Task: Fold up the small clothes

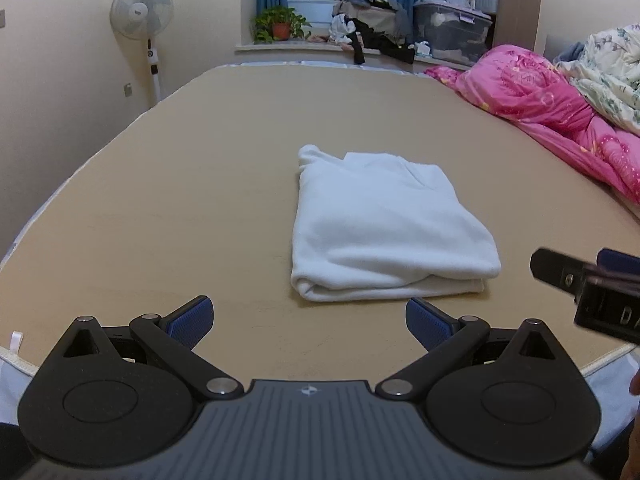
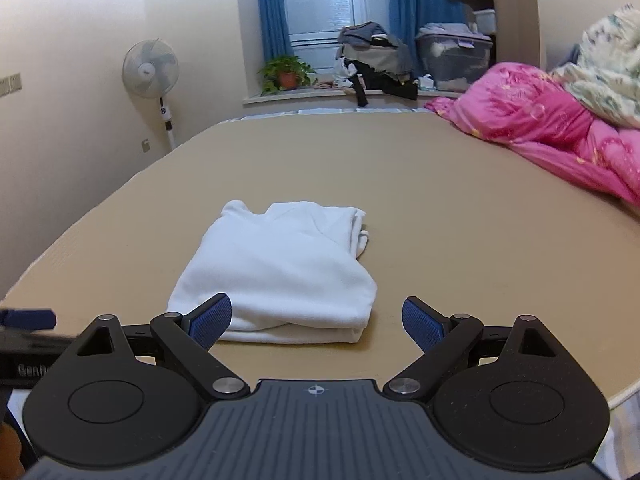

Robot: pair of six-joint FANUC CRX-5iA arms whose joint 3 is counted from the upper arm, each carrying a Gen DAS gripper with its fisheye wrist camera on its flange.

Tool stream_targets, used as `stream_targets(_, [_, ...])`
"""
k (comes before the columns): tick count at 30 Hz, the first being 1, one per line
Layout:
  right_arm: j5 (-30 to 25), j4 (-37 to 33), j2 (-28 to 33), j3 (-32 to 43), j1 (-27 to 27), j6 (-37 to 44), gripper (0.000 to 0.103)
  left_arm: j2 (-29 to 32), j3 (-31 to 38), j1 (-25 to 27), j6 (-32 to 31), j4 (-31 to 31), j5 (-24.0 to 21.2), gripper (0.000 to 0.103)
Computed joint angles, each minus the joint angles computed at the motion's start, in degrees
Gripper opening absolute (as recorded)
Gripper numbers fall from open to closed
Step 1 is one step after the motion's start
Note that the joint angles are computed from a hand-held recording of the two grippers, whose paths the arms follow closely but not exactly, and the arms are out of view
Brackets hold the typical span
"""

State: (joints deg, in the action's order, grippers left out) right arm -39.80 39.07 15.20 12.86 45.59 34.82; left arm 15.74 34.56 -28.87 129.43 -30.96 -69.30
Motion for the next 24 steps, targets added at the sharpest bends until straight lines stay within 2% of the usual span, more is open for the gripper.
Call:
stream_targets(12, [-0.40, -1.70, 0.23, 0.94, 0.53, 2.30, 0.093, -1.39, -1.84, 0.15, -0.13, 0.19, 1.87, 0.102])
stream_targets(24, [-0.48, -1.34, 0.07, 0.42, 0.66, 2.68, 0.093, -1.67, -2.00, 0.15, -1.48, 0.34, 1.21, 0.102])
